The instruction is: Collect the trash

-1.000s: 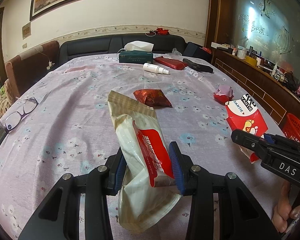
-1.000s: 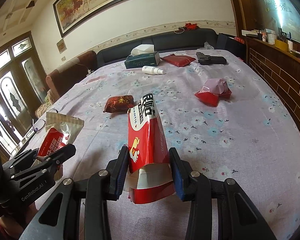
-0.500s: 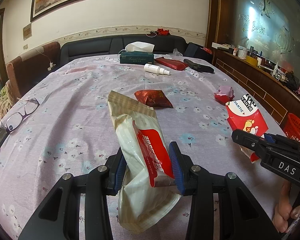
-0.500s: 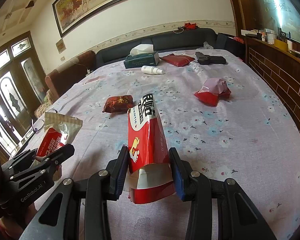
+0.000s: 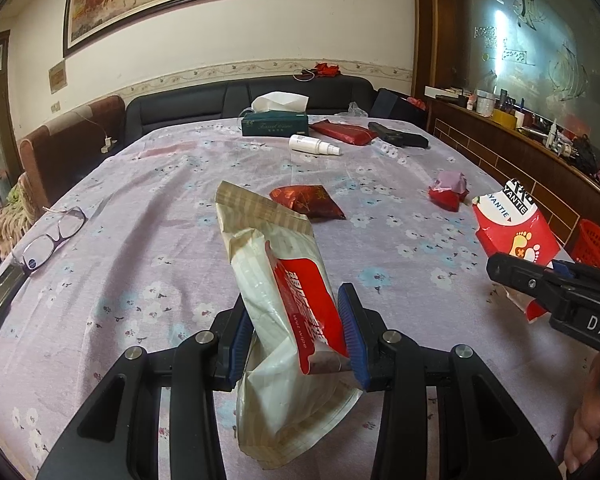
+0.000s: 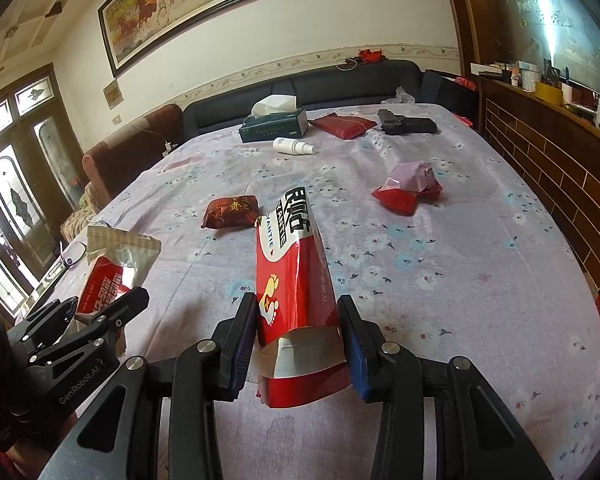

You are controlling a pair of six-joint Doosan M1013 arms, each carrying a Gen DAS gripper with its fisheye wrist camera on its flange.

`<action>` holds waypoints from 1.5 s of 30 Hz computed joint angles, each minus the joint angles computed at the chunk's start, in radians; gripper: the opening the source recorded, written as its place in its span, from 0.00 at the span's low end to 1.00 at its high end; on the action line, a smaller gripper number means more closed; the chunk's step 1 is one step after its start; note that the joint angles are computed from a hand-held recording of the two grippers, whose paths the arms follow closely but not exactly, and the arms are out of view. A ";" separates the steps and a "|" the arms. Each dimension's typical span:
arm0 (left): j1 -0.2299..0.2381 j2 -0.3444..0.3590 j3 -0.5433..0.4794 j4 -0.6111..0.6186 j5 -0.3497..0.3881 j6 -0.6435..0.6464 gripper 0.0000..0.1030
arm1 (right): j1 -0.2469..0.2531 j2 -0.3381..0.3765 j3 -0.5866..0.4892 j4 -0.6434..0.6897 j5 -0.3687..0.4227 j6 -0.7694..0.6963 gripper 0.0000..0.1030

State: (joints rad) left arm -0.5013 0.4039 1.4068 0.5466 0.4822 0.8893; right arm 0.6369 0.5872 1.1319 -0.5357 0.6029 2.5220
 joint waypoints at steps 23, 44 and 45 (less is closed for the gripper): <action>-0.051 -0.033 0.024 0.084 -0.012 -0.020 0.39 | 0.008 -0.081 0.107 -0.117 -0.037 0.156 0.42; -0.102 -0.024 -0.002 0.151 0.001 0.002 0.39 | -0.005 -0.156 0.214 -0.248 -0.072 0.343 0.43; -0.105 -0.022 -0.005 0.150 0.003 0.007 0.39 | -0.007 -0.160 0.222 -0.261 -0.072 0.361 0.43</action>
